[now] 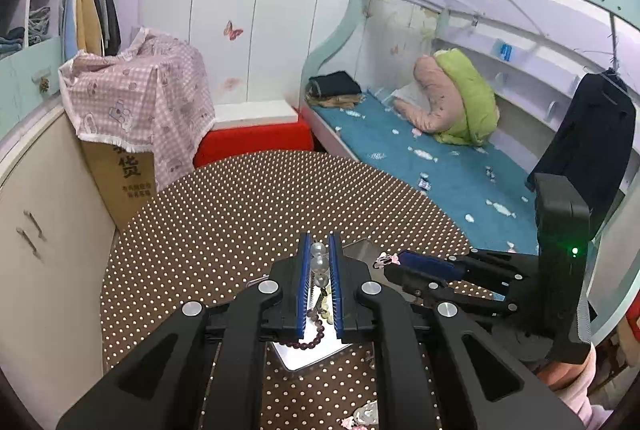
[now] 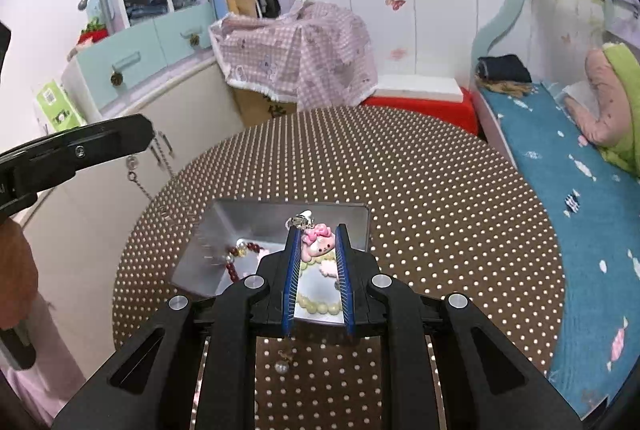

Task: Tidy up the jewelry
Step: 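Open the left tool over the box while the right tool releases the pink charm, then move both tools back to the table and grasp a pearl earring with the left tool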

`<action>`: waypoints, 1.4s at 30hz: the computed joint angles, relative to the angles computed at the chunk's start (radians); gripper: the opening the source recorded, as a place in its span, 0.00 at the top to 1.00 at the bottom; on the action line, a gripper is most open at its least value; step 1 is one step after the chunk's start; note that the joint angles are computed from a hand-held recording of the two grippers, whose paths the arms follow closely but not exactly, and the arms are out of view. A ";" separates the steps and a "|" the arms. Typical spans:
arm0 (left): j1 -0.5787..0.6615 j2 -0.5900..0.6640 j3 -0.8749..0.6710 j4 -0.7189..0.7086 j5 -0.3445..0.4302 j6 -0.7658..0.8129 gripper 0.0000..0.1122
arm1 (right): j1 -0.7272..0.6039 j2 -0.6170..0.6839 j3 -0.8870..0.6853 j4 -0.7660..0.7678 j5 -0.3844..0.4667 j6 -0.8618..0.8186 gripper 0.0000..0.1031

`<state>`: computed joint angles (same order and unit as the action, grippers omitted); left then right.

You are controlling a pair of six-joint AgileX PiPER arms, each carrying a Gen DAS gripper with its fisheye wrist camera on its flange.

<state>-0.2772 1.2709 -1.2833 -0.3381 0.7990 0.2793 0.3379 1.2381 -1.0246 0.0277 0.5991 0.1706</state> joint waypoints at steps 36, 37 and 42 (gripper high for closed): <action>0.165 -0.211 0.432 0.008 0.029 0.067 0.55 | 0.295 -0.242 0.265 -0.325 0.131 0.418 0.40; 0.171 -0.224 0.449 0.003 0.035 0.074 0.55 | 0.304 -0.247 0.278 -0.319 0.132 0.425 0.40; 0.149 -0.286 0.519 0.030 0.052 0.069 0.55 | 0.332 -0.256 0.310 -0.313 0.135 0.446 0.40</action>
